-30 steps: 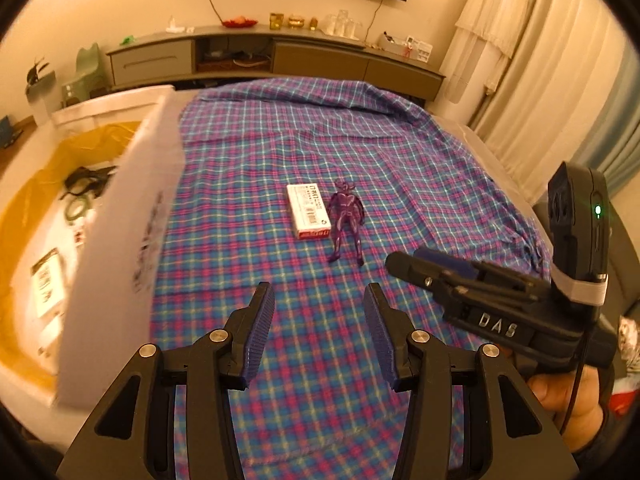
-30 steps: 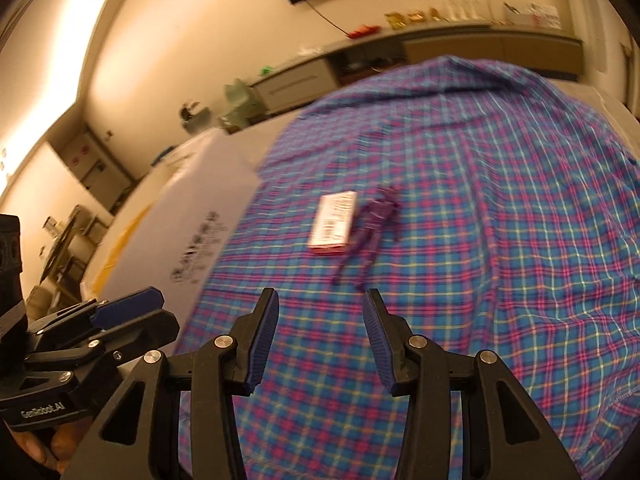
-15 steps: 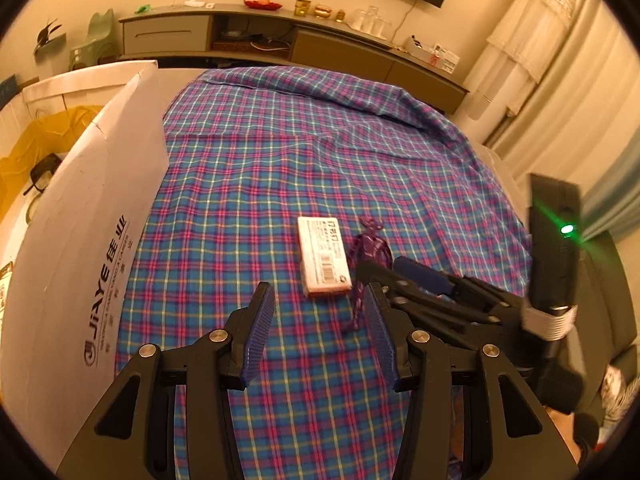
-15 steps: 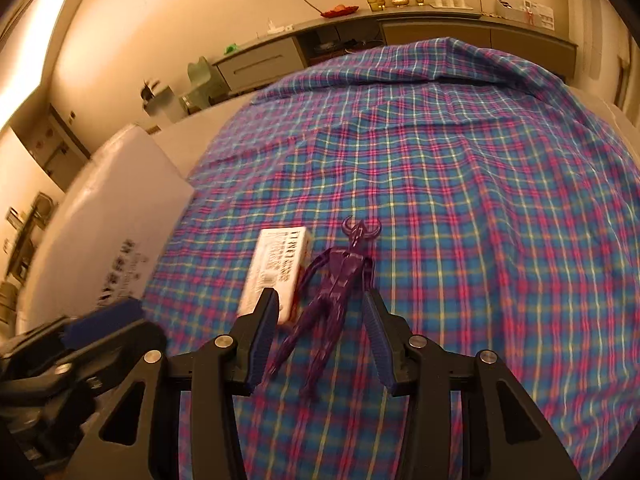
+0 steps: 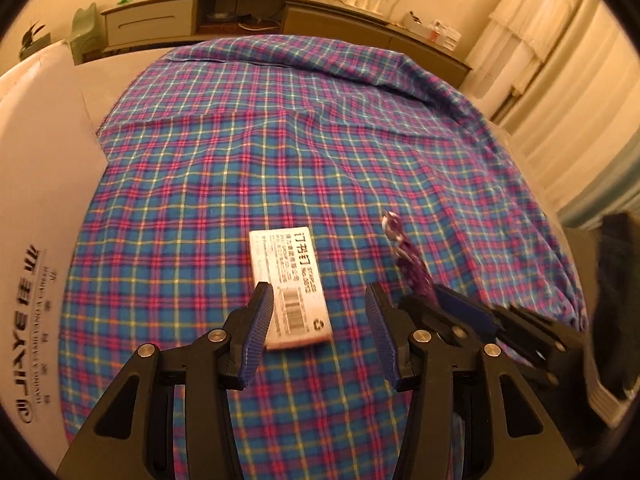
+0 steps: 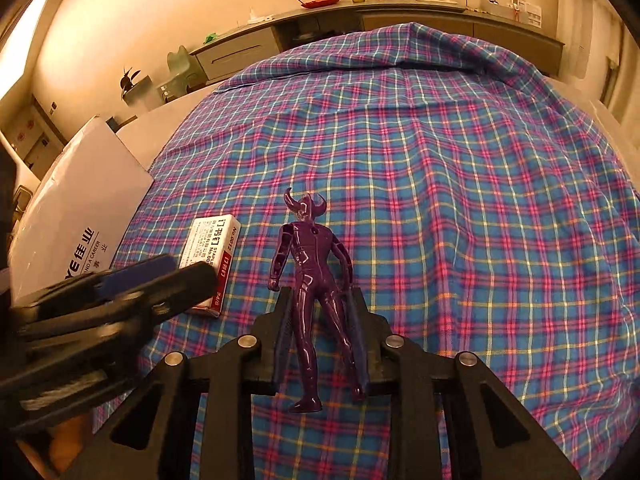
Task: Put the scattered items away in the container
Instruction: 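Grasp the red-white staples box with the left tool while the right tool grasps the purple figure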
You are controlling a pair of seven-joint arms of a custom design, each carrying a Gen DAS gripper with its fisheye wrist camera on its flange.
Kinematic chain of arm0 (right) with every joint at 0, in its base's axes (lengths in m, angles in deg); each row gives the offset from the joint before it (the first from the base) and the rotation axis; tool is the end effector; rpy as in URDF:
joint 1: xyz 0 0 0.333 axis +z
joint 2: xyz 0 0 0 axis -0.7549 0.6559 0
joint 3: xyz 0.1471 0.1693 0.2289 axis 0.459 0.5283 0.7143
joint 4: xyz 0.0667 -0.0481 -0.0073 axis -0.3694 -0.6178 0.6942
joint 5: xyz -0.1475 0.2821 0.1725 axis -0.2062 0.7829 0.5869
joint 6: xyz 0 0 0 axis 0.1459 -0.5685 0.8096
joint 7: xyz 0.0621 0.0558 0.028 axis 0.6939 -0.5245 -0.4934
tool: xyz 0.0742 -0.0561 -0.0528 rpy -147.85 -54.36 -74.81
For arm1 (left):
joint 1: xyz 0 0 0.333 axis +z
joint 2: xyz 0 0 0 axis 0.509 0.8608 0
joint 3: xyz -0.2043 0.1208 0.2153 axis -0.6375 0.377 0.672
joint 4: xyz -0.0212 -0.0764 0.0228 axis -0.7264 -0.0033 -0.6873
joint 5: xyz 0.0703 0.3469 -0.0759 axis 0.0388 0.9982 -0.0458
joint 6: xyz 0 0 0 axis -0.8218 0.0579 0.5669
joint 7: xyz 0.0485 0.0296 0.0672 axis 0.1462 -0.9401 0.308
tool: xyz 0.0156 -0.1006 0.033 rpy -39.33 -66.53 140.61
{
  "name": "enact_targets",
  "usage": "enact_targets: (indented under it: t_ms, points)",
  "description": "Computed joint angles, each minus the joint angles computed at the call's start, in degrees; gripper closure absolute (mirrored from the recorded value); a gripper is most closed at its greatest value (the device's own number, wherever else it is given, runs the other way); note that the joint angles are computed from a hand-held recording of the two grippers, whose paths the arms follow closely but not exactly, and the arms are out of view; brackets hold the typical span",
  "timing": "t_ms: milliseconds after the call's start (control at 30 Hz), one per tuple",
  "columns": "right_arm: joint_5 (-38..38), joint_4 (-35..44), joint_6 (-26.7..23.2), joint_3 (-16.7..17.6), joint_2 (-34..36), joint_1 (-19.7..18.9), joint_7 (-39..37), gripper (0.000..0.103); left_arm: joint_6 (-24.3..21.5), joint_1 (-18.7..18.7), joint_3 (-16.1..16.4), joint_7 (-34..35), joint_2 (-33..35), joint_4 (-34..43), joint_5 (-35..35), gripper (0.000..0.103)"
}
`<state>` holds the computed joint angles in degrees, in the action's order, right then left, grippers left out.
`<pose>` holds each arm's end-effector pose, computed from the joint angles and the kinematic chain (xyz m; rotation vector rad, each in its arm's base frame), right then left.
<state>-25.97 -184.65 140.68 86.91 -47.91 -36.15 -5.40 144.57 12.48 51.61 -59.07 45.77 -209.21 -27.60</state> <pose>0.4706 0.1380 0.4087 -2.1235 1.5292 -0.4837 0.3787 -0.3124 0.3913 -2.2233 1.6479 -0.8031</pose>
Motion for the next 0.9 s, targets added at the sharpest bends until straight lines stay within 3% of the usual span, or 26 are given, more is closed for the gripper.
enact_targets:
  t_ms: [67,167,233,300,400,500,600,733,767,833,867,900]
  points:
    - [2.76,0.01,-0.39,-0.41,-0.22,0.74,-2.31,0.075,-4.55,-0.58,-0.57,0.36,0.82,1.77,0.66,0.053]
    - [5.01,-0.13,-0.46,-0.59,-0.44,1.23,-4.51,0.075,-4.99,-0.93,-0.23,0.32,0.78,1.84,1.31,0.056]
    - [6.64,-0.73,-0.18,-0.72,-0.92,1.64,-5.86,0.076,-7.14,-1.25,-0.36,1.12,0.43,1.79,0.87,0.074]
    - [8.95,-0.83,-0.33,-1.03,-1.17,2.07,-7.59,0.076,-7.03,-1.14,-0.24,0.28,-0.47,0.6,1.68,0.076]
    - [11.45,-0.86,-0.61,-1.21,-1.44,2.41,-9.38,0.076,-5.72,-0.66,-0.15,-0.63,-1.44,-0.95,0.91,0.076]
    - [13.02,-0.74,-0.76,-1.21,-1.44,2.58,-10.39,0.077,-5.3,-0.32,-0.51,-2.03,-2.0,-1.22,0.92,0.051]
    - [15.34,-0.61,-0.87,-1.45,-1.39,2.97,-12.26,0.077,-3.96,0.03,-0.7,-2.93,-1.07,-0.15,2.48,0.045]
    - [17.35,-0.46,-0.97,-1.65,-1.47,3.12,-14.35,0.077,-7.79,-1.03,-0.56,0.81,2.27,2.16,-1.31,0.045]
    - [17.91,-0.54,-0.88,-1.72,-1.53,3.19,-15.03,0.077,-10.04,-1.6,-0.65,-1.78,2.43,2.77,2.09,0.045]
    - [19.04,-0.52,-0.94,-1.82,-1.57,3.34,-16.21,0.077,-12.06,-2.4,-0.61,-1.09,2.79,3.26,2.03,0.052]
    - [19.23,-0.51,-0.99,-1.77,-1.59,3.3,-16.45,0.077,-12.91,-2.71,-0.58,-0.94,2.59,3.22,1.73,0.065]
    - [19.31,-0.52,-1.02,-1.71,-1.62,3.23,-16.56,0.077,-12.12,-2.73,-0.36,-0.66,2.21,2.74,1.32,0.064]
